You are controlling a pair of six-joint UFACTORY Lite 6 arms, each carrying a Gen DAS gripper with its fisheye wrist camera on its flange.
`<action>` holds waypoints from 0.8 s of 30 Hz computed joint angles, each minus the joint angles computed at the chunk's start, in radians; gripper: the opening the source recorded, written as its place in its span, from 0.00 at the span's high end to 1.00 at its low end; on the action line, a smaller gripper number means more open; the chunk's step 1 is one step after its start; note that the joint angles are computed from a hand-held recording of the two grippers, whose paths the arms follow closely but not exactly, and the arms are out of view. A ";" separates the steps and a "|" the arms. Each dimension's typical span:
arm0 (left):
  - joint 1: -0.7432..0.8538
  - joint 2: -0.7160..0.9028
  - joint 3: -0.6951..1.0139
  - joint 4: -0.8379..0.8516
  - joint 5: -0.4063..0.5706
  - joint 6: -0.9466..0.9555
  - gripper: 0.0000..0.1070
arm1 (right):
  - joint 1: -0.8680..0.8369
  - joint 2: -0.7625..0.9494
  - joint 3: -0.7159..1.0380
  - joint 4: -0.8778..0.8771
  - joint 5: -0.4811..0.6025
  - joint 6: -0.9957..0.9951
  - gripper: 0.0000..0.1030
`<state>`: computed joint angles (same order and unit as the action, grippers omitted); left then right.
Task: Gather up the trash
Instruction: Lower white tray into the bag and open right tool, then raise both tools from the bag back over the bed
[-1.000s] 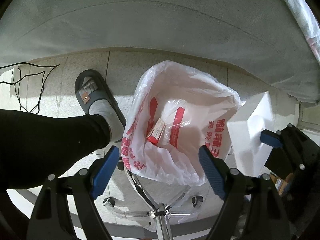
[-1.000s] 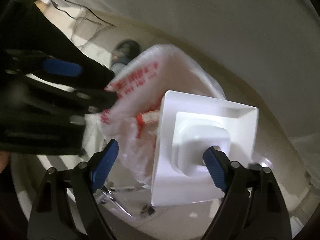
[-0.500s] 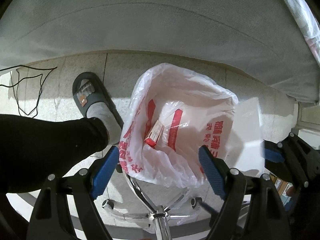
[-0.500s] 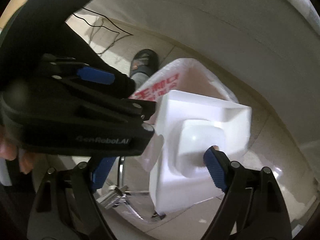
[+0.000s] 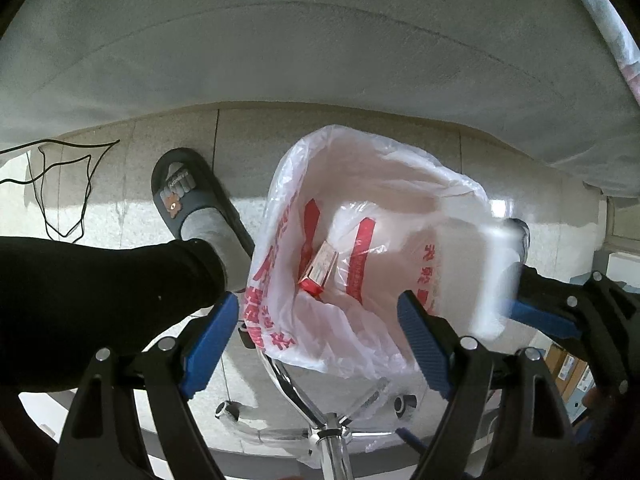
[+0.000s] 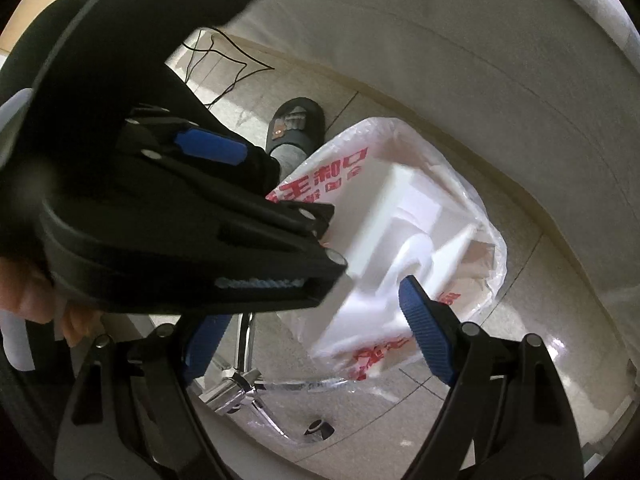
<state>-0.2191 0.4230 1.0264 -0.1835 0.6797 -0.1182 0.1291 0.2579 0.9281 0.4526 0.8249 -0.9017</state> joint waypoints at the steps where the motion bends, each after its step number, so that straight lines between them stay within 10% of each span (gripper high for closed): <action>1: 0.000 -0.001 0.001 -0.001 0.001 -0.003 0.26 | -0.003 -0.002 0.002 0.001 0.005 -0.001 0.22; 24: 0.007 -0.096 -0.004 0.003 0.026 -0.025 0.26 | -0.099 -0.116 0.034 -0.024 0.104 0.028 0.21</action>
